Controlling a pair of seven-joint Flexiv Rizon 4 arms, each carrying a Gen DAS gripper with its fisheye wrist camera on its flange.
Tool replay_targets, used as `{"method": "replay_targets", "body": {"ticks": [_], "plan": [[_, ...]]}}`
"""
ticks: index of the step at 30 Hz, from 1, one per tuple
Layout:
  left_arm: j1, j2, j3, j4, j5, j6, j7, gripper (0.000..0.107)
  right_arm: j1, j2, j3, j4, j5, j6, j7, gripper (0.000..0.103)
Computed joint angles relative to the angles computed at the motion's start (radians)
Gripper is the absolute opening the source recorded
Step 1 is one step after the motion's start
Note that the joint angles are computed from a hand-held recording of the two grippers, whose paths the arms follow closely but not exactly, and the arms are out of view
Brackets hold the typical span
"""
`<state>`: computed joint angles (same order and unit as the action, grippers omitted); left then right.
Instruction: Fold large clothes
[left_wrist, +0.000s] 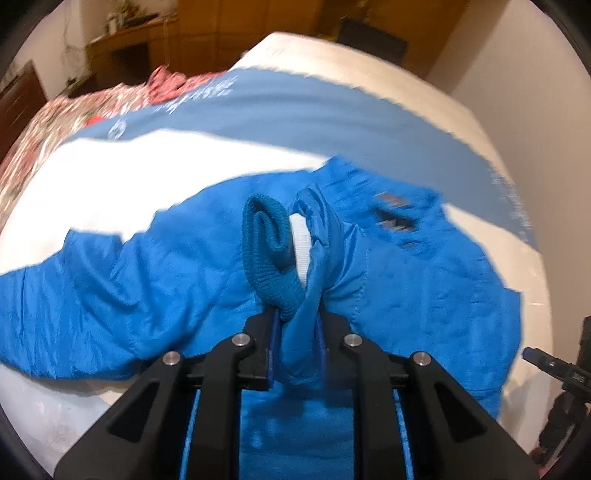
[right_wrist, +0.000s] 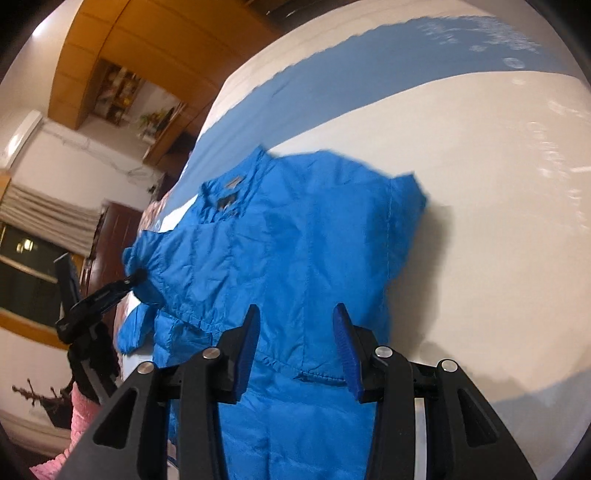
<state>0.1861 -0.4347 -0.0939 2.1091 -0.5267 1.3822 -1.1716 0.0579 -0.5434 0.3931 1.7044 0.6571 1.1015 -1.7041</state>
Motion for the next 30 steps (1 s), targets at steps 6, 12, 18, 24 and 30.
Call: {"method": "replay_targets", "body": {"ticks": [6,12,18,24,30], "plan": [[-0.001,-0.081,0.057,-0.019,0.067,-0.035,-0.05,0.027,0.092,-0.079,-0.06,-0.026,-0.133,-0.003,0.135,0.04],[0.005,-0.093,0.051,-0.009,0.093,-0.015,-0.045,0.034,0.153,-0.103,-0.09,0.026,-0.277,0.09,0.229,0.033],[-0.159,-0.014,0.262,-0.028,0.304,0.044,-0.279,0.044,0.143,-0.056,-0.062,0.045,-0.366,0.169,0.259,0.037],[-0.112,-0.067,0.136,-0.111,0.288,-0.002,-0.208,0.044,0.169,-0.143,-0.092,-0.076,-0.461,0.163,0.343,0.038],[-0.144,-0.184,0.182,-0.2,0.345,-0.04,-0.248,0.045,0.197,-0.232,-0.131,-0.13,-0.554,0.137,0.428,0.036]]}}
